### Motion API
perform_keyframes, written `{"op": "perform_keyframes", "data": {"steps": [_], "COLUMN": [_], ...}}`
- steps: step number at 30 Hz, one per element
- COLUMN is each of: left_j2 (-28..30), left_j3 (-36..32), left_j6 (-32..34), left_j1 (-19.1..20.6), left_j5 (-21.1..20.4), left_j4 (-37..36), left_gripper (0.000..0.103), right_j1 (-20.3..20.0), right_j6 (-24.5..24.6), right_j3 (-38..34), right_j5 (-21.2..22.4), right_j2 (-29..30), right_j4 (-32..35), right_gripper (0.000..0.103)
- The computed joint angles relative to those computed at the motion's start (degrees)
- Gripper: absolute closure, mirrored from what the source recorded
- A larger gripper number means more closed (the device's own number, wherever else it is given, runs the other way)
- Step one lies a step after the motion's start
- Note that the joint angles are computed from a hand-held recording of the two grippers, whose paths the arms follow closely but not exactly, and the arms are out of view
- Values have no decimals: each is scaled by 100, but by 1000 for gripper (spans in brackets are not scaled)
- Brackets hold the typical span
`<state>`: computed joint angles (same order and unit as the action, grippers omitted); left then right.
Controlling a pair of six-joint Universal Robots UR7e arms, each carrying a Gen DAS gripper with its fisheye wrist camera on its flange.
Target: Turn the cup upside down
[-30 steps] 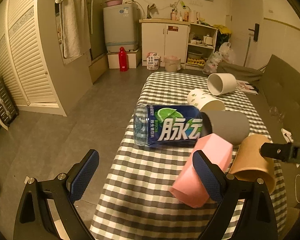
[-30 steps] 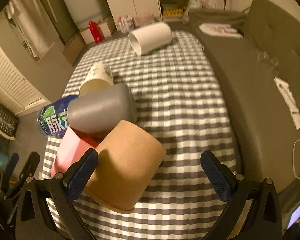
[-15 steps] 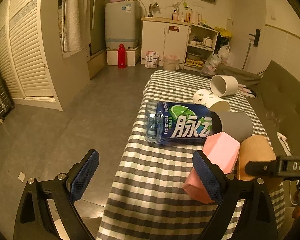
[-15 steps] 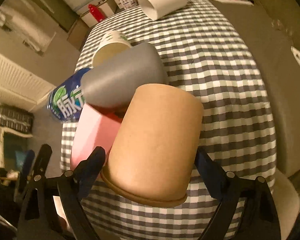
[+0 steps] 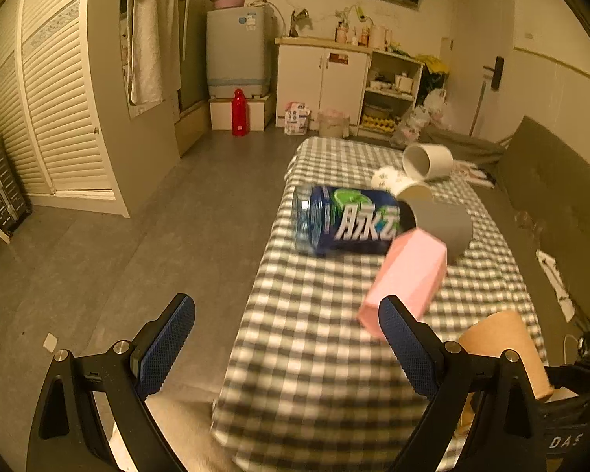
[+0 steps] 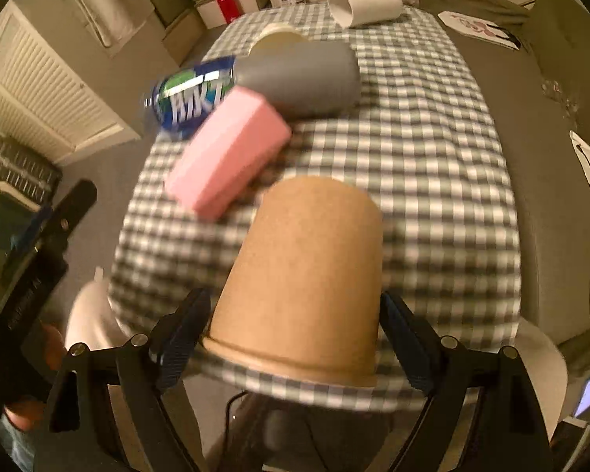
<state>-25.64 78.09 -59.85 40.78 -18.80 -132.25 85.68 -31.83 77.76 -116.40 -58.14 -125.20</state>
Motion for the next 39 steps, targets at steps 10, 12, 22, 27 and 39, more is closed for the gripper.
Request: {"op": "perform_keyframes", "data": {"steps": [10, 12, 22, 27, 39], "left_j2": [-4, 50, 668, 1149, 1918], "left_j3": [-335, -475, -1375, -2169, -3645], "left_j6": [-928, -1010, 434, 1324, 1362], "left_j1": [-284, -330, -392, -357, -178], "left_j5": [-39, -10, -467, -708, -1640], "left_j4": [1909, 2169, 1250, 1051, 2110], "left_gripper": [6, 6, 6, 6, 6], "right_j1": [20, 18, -191, -423, -757], "right_j6": [-682, -882, -1433, -1224, -793], "right_j3": [490, 567, 313, 90, -475], "right_j5": [171, 355, 381, 435, 628], "right_j2": [-345, -517, -759, -749, -499], "right_j4": [-893, -1069, -1783, -1685, -1294], "right_gripper": [13, 11, 9, 9, 9]}}
